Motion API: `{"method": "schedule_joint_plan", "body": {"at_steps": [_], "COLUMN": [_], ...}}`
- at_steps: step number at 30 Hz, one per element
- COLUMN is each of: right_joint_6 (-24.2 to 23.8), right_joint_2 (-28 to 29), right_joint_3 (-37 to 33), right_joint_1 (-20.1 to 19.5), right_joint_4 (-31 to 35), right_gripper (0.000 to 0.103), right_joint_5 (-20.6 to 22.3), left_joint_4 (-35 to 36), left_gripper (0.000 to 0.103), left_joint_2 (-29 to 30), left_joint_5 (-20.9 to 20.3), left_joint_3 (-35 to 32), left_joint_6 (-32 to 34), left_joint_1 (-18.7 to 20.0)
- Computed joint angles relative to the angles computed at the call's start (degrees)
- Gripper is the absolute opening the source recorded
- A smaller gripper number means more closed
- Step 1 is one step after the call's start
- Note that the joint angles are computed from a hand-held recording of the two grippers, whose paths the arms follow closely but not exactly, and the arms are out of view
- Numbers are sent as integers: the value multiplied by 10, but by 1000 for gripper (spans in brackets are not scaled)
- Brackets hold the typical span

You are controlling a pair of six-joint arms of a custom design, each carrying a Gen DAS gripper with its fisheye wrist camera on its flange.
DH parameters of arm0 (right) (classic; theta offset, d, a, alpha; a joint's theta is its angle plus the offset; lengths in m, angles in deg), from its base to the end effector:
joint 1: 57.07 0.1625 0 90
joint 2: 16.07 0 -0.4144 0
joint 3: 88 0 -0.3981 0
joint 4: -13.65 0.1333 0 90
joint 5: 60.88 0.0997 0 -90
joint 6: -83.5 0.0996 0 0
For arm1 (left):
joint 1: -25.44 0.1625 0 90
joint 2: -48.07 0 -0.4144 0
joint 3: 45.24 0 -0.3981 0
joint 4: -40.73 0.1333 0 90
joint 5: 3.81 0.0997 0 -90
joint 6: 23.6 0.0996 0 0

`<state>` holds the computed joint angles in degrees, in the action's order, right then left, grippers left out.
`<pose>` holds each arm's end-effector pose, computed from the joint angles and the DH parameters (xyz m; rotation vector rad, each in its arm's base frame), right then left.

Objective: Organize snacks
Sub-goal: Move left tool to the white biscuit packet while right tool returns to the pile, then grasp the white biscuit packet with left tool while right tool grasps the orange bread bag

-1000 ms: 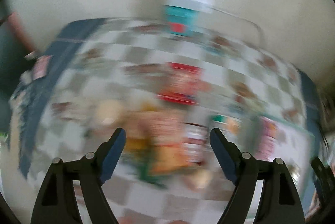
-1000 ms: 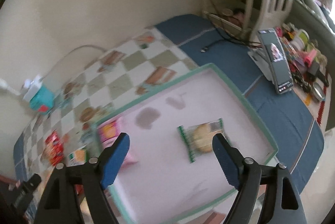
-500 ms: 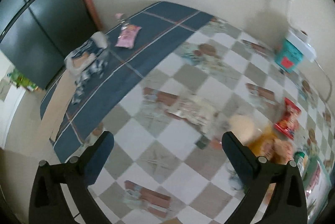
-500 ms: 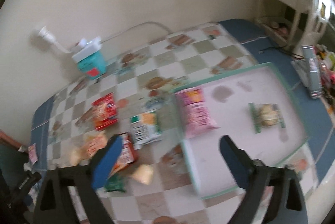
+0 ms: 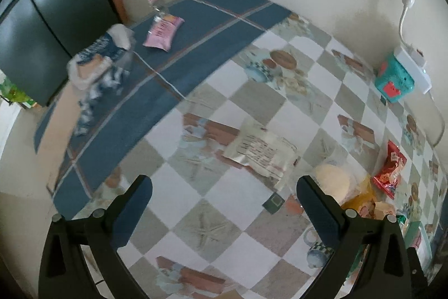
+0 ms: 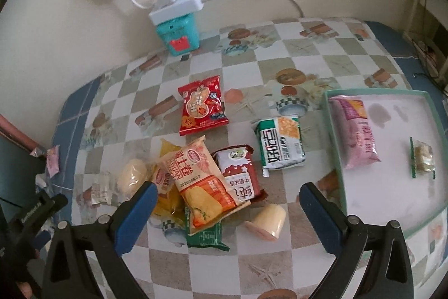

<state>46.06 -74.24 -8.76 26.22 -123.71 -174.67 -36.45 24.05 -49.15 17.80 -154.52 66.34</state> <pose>0.0084 -0.7257 0.3339 0.5587 -2.5101 0.3525 -0.3912 -0.6079 -0.0416 -1.0587 1.8620 -0.8629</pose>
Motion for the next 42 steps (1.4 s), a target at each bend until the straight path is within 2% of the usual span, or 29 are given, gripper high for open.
{"method": "schedule_joint_plan", "body": {"at_steps": [10,14,19,21,26,31,38,39,42], "right_joint_6": [-14,-19,-30,-33,-36,-39,-38,-37,-34], "right_joint_2": [43,56,60,61,65,67,66,66,64], "right_joint_3": [-22,-26,-25,-24,-25,-23,-25,-25,-28], "right_joint_1": [1,0,1,2,2,4,1,1,-1], "right_joint_4": [11,11,3,-1,-5,-6,-7,-6,7], "right_gripper": [103,103,103,103,103,103,102,101,84], "right_joint_5": [-35,-48,-54,-55,-60,-70,-74,-72,-61], "left_joint_4": [-72,-86,-215,-240,-236,-217,-221,-219,-212], "left_gripper": [103,103,103,103,103,103,102,102,102], "left_joint_2": [-3,6,-26,-31,-28,-34,-67,-67,-60], "left_joint_5": [25,21,38,46,41,-3,-24,-25,-21], "left_joint_3": [21,13,92,110,111,107,159,160,148], "left_joint_6": [113,142,128,121,121,147,115,114,117], "left_joint_1": [39,52,66,72,81,87,85,85,86]}}
